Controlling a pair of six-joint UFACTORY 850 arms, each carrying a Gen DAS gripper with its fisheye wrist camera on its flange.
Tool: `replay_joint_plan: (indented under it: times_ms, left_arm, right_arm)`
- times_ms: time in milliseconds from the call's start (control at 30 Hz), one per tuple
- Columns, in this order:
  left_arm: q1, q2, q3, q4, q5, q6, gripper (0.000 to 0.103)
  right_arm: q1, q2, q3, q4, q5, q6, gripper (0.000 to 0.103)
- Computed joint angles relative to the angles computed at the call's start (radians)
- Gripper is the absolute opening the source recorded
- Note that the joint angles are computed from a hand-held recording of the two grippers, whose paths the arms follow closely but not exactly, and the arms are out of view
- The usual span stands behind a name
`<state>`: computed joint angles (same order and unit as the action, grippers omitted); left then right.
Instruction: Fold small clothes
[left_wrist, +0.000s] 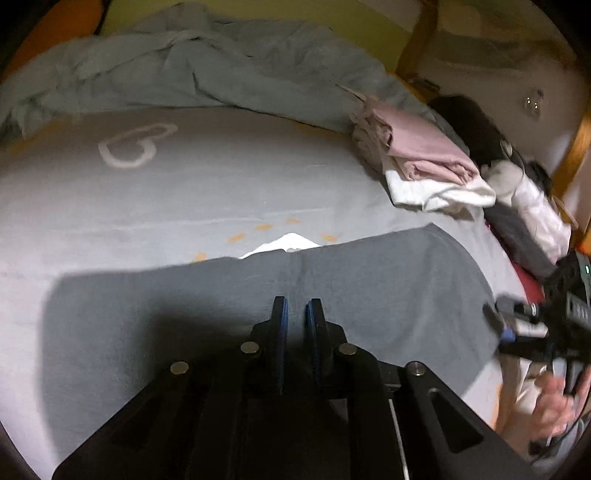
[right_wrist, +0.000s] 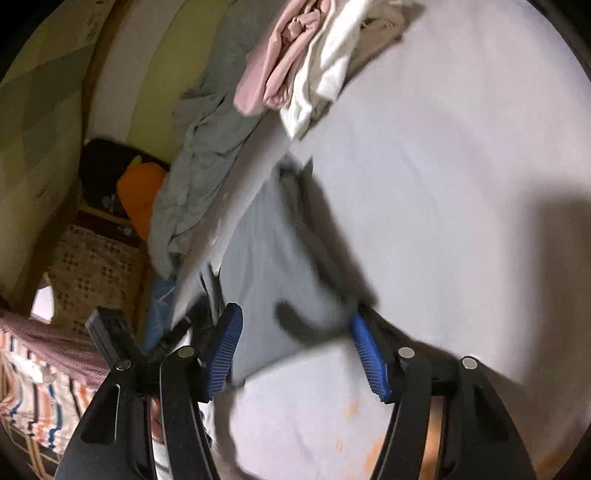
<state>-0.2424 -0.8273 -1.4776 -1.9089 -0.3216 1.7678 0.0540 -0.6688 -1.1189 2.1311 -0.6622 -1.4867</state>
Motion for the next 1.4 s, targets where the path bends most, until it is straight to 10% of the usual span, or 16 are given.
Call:
replay_joint_plan:
  times_ms: [233,267,333,400,700,1000,1100,1200,1400]
  left_arm:
    - [0.007,0.061,0.085,-0.131,-0.062,0.155,0.011]
    - [0.008,0.075,0.088,-0.065,-0.072,0.110,0.012]
    - [-0.011,0.091,0.057,0.145,0.013,-0.075,0.014]
    - [-0.031,0.066,0.004,0.354,0.103,-0.284,0.013]
    - [-0.025,-0.106,-0.284,1.168,-0.055,-1.178,0.009]
    - [-0.032,-0.018,-0.158,1.034,-0.044,-0.999,0.009]
    - [-0.049,0.010,-0.115,1.053,0.013,-0.974,0.009]
    - [-0.045,-0.025,-0.149,1.108,-0.015,-1.049,0.009]
    - [-0.017,-0.060,-0.187,1.010,-0.094,-0.993,0.007]
  right_arm:
    - [-0.003,-0.141,-0.274,-0.377,0.037,0.180,0.061]
    - [-0.002,-0.149,-0.289,-0.389,0.037,0.178,0.054]
    - [0.001,-0.157,-0.305,-0.393,0.037,0.184,0.010]
    - [0.014,-0.127,-0.269,-0.301,0.068,0.069,0.007]
    - [0.068,0.029,-0.100,0.079,0.111,-0.449,0.007]
    - [0.074,0.026,-0.129,0.051,0.186,-0.429,0.007]
    - [0.056,-0.005,-0.169,-0.112,0.250,-0.232,0.014]
    - [0.034,-0.006,-0.160,-0.107,0.285,-0.220,0.058]
    - [-0.042,-0.159,-0.329,-0.568,-0.034,0.243,0.068]
